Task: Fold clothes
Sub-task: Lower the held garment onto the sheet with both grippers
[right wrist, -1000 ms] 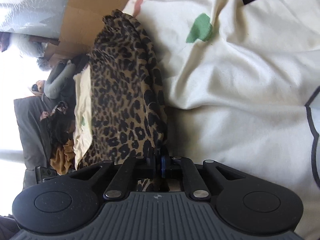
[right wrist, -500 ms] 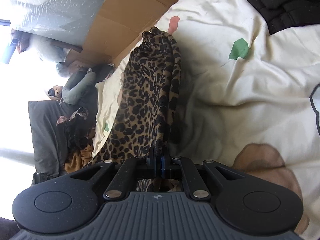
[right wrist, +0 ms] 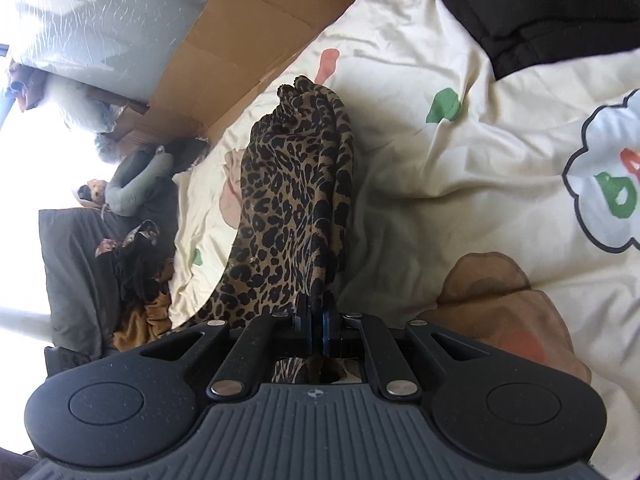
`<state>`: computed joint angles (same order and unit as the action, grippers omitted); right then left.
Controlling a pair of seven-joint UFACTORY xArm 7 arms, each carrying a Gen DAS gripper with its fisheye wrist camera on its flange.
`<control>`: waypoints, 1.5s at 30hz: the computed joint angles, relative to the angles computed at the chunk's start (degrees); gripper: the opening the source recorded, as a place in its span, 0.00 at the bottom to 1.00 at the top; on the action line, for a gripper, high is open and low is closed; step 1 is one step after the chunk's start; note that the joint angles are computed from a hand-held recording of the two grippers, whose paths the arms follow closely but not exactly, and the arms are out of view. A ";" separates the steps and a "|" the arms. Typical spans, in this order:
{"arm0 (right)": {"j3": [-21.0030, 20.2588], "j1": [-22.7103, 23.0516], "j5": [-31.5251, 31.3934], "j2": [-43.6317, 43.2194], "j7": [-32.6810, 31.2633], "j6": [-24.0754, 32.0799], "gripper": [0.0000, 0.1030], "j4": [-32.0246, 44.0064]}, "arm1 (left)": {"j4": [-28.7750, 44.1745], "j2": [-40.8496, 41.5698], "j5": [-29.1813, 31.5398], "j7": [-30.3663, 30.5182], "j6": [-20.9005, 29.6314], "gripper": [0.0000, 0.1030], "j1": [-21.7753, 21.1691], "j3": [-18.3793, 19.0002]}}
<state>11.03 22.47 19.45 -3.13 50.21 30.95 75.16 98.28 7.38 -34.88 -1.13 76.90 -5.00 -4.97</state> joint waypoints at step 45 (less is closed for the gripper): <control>0.66 6.24 6.43 -11.70 7.37 -7.91 0.03 -20.99 | -21.23 -12.56 -5.03 -3.29 -9.43 0.07 -0.47 4.19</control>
<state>11.69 28.71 25.88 -14.83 57.58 23.04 54.17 77.06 -5.18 -39.91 -4.43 67.47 -5.47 -0.78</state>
